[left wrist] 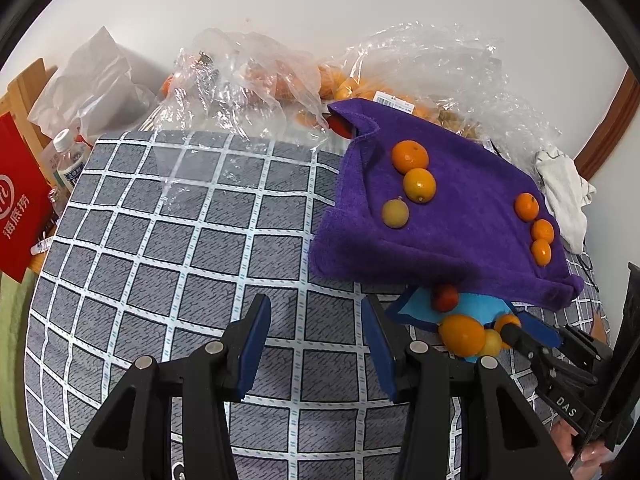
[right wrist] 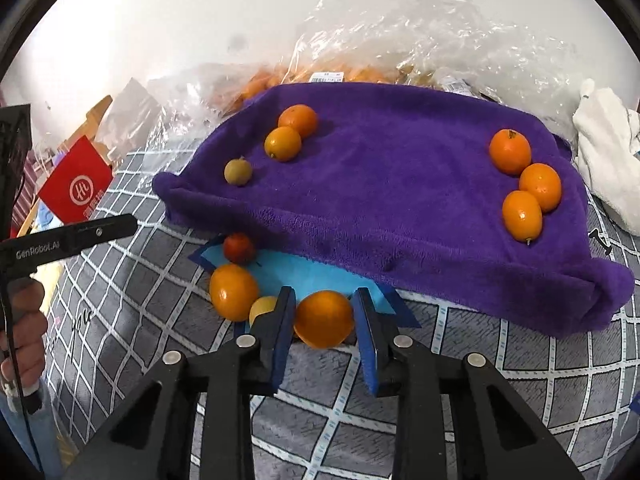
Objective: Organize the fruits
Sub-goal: 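Grasp an orange with the right tool while the left tool grasps an oval orange, then lift and carry both held oranges over the purple towel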
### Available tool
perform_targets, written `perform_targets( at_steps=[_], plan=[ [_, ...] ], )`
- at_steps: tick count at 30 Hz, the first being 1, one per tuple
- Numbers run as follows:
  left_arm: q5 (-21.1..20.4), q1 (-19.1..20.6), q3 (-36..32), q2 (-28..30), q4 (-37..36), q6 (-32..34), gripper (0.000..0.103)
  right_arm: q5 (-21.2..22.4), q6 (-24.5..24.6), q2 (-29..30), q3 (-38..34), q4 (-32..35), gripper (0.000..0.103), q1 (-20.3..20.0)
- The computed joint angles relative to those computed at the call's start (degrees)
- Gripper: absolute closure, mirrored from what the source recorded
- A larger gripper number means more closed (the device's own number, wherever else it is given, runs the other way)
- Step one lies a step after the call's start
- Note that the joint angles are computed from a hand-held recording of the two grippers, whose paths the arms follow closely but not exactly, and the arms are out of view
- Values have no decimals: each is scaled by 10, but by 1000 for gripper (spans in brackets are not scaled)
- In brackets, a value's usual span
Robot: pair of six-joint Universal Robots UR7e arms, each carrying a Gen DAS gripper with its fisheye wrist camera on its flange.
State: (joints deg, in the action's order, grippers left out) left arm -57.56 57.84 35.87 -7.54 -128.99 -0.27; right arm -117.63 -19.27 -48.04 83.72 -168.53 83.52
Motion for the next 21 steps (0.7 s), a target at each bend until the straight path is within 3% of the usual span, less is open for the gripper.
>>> perform_targets(
  at_steps=[3,9,17,21],
  plan=[
    [-8,-1,0,3,1,4,58,-11,16,-2,2,19,72,-5],
    [-25,-8,3,9,2,16,58,-7,7,-17,34,-43,72,-11],
    [-83,-19,4,25,16,21,58,-77,1,-52,79,-97,72,-25],
    [-107,-22,4,30,22,20,58,-80,0,-65,98,-110,72,-35]
  ],
)
